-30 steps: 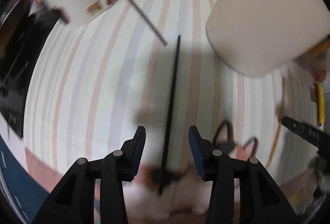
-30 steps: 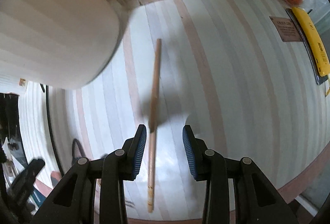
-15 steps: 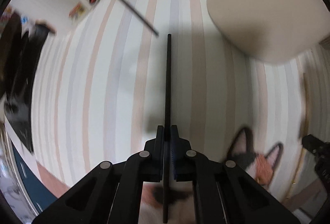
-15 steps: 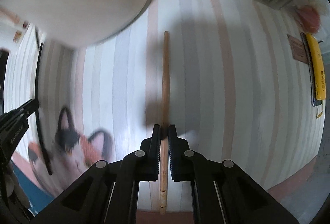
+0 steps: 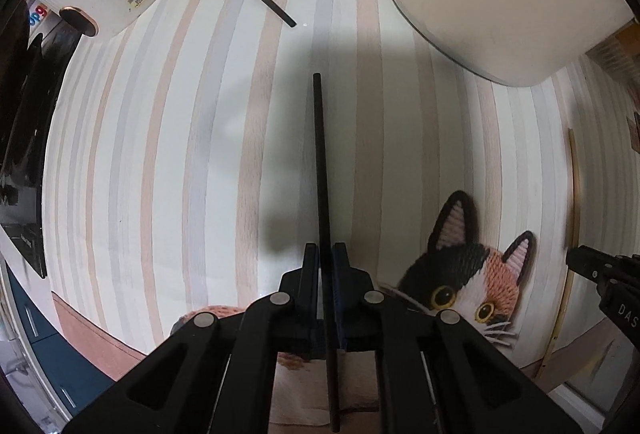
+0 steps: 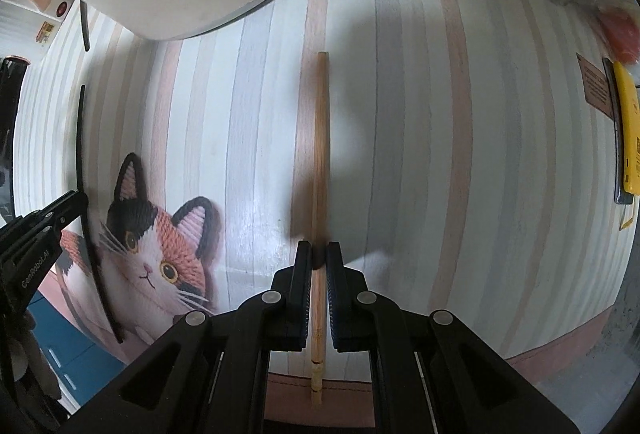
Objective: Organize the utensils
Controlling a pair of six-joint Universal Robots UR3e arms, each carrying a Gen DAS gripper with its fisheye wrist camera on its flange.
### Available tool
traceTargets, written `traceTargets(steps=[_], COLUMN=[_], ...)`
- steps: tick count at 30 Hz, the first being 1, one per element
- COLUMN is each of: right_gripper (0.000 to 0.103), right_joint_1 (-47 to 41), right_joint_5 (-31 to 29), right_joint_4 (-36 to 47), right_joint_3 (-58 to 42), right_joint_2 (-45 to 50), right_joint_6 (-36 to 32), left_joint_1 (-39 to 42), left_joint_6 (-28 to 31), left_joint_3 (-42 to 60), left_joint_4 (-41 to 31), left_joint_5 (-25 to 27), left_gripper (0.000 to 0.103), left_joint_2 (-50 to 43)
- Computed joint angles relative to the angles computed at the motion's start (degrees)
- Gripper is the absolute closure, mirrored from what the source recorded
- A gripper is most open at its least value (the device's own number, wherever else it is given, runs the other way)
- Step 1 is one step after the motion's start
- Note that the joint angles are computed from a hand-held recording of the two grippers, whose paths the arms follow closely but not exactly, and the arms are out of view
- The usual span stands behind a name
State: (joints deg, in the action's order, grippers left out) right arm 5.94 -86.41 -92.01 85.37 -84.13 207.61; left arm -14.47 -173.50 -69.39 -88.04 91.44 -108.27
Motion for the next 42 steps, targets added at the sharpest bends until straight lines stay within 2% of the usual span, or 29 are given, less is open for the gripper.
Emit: traceTargets(steps=[7, 8, 9, 12, 16, 19, 24, 30, 33, 35, 39, 42], right_gripper=[0.095, 0.095, 0.095, 0.094, 0.095, 0.096, 0.096, 0.096, 0.096, 0.096, 0.096, 0.096], right_joint_1=[-1.74, -1.04, 0.84, 5.77, 5.93, 5.22, 5.9, 7.7, 9.71, 9.21, 9.32, 8.7], right_joint_5=[-1.11, -1.82, -2.1, -4.11, -3.72, -4.06, -7.31, -12.53, -16.39, -17.89, -20.02, -20.0], right_joint_4=[2.42, 3.93, 1.52, 2.63, -0.86, -6.96, -9.44, -10.84, -8.89, -7.54, -5.74, -6.14], right_joint_3=[-2.59, -5.0, -7.57, -12.0, -8.69, 1.46, 3.83, 1.58, -4.11, -6.92, -17.89, -23.48], right_joint_2=[2.72, 4.47, 8.63, 12.44, 10.72, 4.42, -2.96, -8.43, -8.06, -9.85, -7.0, -5.5], right_joint_6=[-3.0, -2.39, -0.81, 3.97, 6.75, 7.5, 9.91, 11.79, 13.03, 11.51, 9.79, 8.18], left_joint_1=[0.03, -0.04, -0.29, -0.13, -0.31, -0.49, 0.21, 1.17, 1.94, 1.53, 2.26, 2.67], left_joint_6=[0.48, 0.48, 0.23, 0.59, -0.86, -1.08, -1.53, -3.55, -5.14, -6.1, -6.69, -6.72], left_joint_3=[2.27, 2.7, 3.51, 3.3, 0.55, 0.24, 3.78, 10.21, 13.99, 18.85, 29.5, 45.02], left_joint_4=[0.79, 0.75, 0.3, 1.25, 5.02, 5.64, 4.46, 3.89, 4.22, 3.37, 1.15, -4.82], left_joint_5=[0.44, 0.39, 0.35, 0.45, 1.19, 0.67, -2.23, -4.95, -5.93, -5.69, -6.61, -7.43], left_gripper=[0.098, 0.099, 0.099, 0.099, 0.1, 0.1, 0.1, 0.1, 0.1, 0.1, 0.1, 0.1], left_joint_2=[-2.21, -2.48, -2.76, -3.06, -1.63, 0.45, 4.46, 8.08, 9.34, 8.28, 5.34, -0.68])
